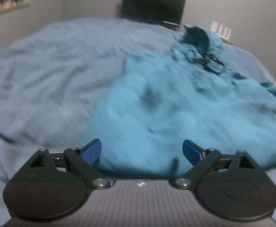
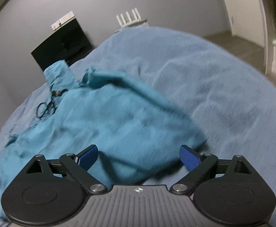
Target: Fold large clothes
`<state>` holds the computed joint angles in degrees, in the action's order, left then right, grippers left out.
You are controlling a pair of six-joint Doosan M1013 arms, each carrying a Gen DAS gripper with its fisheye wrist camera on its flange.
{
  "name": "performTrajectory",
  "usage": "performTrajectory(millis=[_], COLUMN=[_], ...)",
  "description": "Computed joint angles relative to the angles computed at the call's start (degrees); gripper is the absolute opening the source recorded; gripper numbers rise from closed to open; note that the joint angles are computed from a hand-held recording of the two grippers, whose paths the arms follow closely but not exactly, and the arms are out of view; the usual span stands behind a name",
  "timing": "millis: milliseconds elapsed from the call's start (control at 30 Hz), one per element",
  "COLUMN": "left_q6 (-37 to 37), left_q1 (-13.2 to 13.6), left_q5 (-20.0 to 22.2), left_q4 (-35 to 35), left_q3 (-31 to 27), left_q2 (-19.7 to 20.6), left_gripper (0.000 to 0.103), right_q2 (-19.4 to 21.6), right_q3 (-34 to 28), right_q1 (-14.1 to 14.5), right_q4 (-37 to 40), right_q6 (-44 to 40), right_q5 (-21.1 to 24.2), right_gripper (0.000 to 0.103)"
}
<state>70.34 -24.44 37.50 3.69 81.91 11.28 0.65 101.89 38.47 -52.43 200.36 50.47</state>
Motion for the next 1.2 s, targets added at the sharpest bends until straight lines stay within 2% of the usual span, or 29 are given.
performTrajectory(millis=[100,167,200,267,367,500,567,633,733,833,867,900,933,967,1000,1033,1100,1167,1200], left_q6=[4.3,3.8,4.0,6.5,13.6,14.8,15.1,14.7,15.1,8.6,7.7,6.0,2.5,-2.1,-4.9,-5.2,-5.2,-3.1,-2.0], left_q1=[0.0,-0.9,-1.0,0.1,2.8,3.9,3.5,2.9,2.8,3.0,3.4,3.8,4.0,3.9,3.7,3.5,3.4,3.5,3.5], left_q5=[3.7,5.1,4.8,3.2,0.5,-2.7,-5.3,-8.9,-14.0,-17.5,-18.4,-18.5,-17.7,-15.7,-14.0,-13.2,-12.4,-11.4,-11.0], left_q4=[-5.9,-4.1,-5.0,-12.1,-29.9,-37.1,-36.9,-35.9,-40.4,-37.3,-38.5,-38.9,-36.3,-30.7,-25.8,-23.1,-19.9,-18.6,-17.5], left_q3=[0.4,0.5,0.5,1.3,2.9,4.3,4.3,4.8,6.4,6.9,7.2,6.9,6.3,5.2,4.0,3.4,2.5,1.7,1.3], left_q2=[0.2,0.8,1.1,1.3,1.8,2.3,2.4,2.1,1.4,1.4,1.4,1.7,2.2,2.8,3.3,3.5,3.6,3.4,3.2], left_gripper=[0.095,0.095,0.095,0.095,0.095,0.098,0.098,0.098,0.098,0.098,0.098,0.098,0.098,0.085,0.072,0.066,0.039,0.027,0.025], right_q2=[0.3,0.8,0.8,0.4,-0.4,-1.0,-0.8,-0.6,-0.2,-0.1,0.0,0.1,0.3,0.5,0.7,0.7,0.7,0.5,0.4], right_q3=[-0.4,-0.5,-0.3,0.9,2.9,4.9,5.2,5.6,5.9,6.8,7.0,7.2,7.3,7.3,7.6,7.7,6.7,5.1,4.1], right_q1=[-0.3,-0.1,-0.2,-0.8,-2.1,-3.6,-3.7,-3.2,-3.6,-4.9,-5.3,-5.8,-6.3,-6.8,-6.9,-7.0,-6.2,-5.0,-4.1], right_q4=[2.3,2.6,2.4,1.1,-0.2,-3.3,-6.5,-12.7,-16.5,-19.4,-20.5,-21.6,-22.2,-22.2,-23.3,-24.3,-22.6,-20.1,-18.8], right_q6=[-0.9,-1.6,-1.7,0.4,4.9,11.2,14.0,18.5,22.3,27.4,29.5,31.7,33.0,33.4,34.4,34.7,30.3,23.1,18.8], right_q5=[-1.6,-2.2,-3.2,-6.7,-11.9,-17.0,-17.3,-15.3,-14.6,-16.3,-16.7,-17.2,-17.7,-18.1,-18.4,-18.9,-16.8,-14.4,-12.6], right_gripper=[0.095,0.095,0.095,0.097,0.098,0.101,0.101,0.099,0.099,0.099,0.098,0.095,0.092,0.082,0.066,0.056,0.030,0.024,0.021])
